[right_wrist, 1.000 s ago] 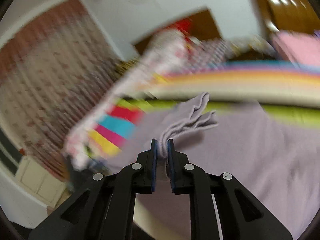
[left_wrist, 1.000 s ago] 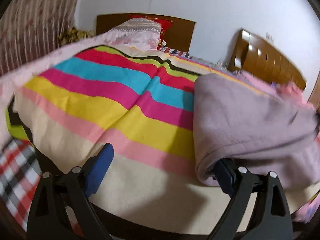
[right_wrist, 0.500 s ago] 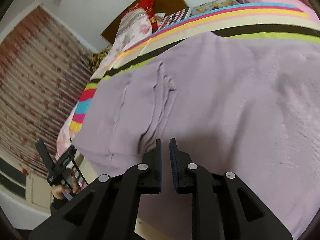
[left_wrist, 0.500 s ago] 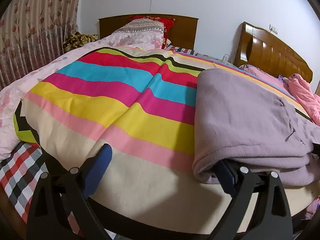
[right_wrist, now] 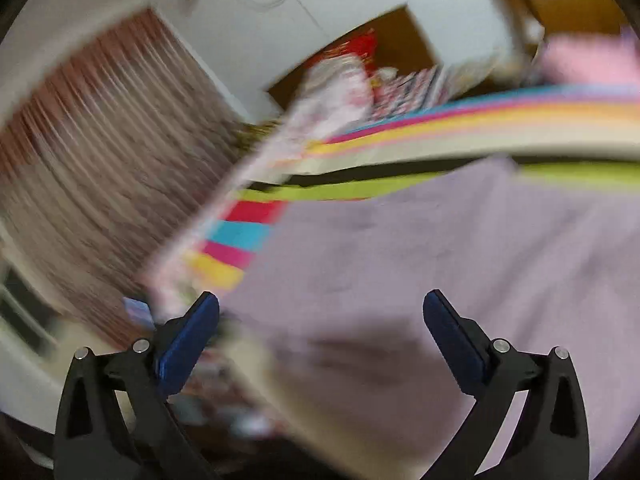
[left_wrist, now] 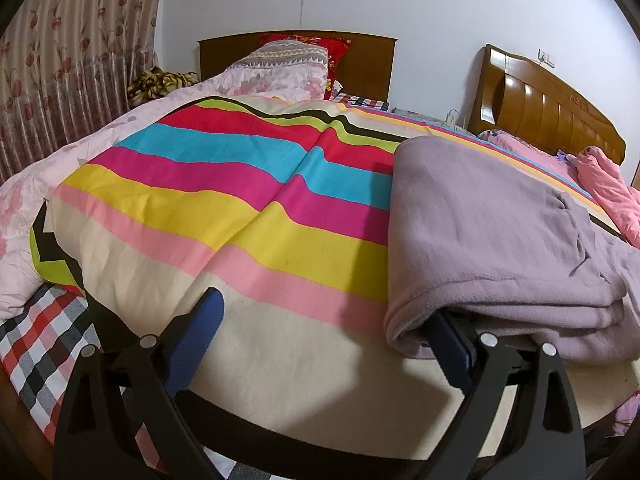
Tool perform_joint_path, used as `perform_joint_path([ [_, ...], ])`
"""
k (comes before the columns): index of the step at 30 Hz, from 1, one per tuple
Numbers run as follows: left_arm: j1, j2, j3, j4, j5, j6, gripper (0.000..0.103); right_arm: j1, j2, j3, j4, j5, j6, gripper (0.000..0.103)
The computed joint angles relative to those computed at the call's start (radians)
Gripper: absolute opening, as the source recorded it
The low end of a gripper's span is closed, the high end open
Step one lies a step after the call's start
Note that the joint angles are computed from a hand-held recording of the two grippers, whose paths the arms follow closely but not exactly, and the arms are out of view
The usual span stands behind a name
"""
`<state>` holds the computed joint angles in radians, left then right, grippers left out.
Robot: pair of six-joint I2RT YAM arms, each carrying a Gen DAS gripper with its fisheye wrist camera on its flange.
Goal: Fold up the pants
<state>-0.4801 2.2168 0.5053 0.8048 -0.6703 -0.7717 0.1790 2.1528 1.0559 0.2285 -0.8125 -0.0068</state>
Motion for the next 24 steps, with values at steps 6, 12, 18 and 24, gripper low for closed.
perform_joint_path([
  [6, 0.003, -0.004, -0.002, -0.004, -0.002, -0.003, 0.096, 0.047, 0.265, 0.339, -0.335, -0.011, 0.006, 0.073],
  [12, -0.001, -0.016, 0.006, -0.042, -0.02, 0.004, 0.098, 0.112, 0.339, 0.443, -0.374, 0.059, 0.026, 0.017],
  [18, -0.047, -0.078, 0.05, -0.216, -0.11, 0.034, 0.099, 0.088, 0.126, 0.092, -0.013, 0.116, 0.005, 0.014],
  [24, -0.113, -0.082, 0.175, -0.478, -0.234, 0.069, 0.102, 0.045, 0.193, 0.115, -0.053, 0.133, -0.039, 0.014],
])
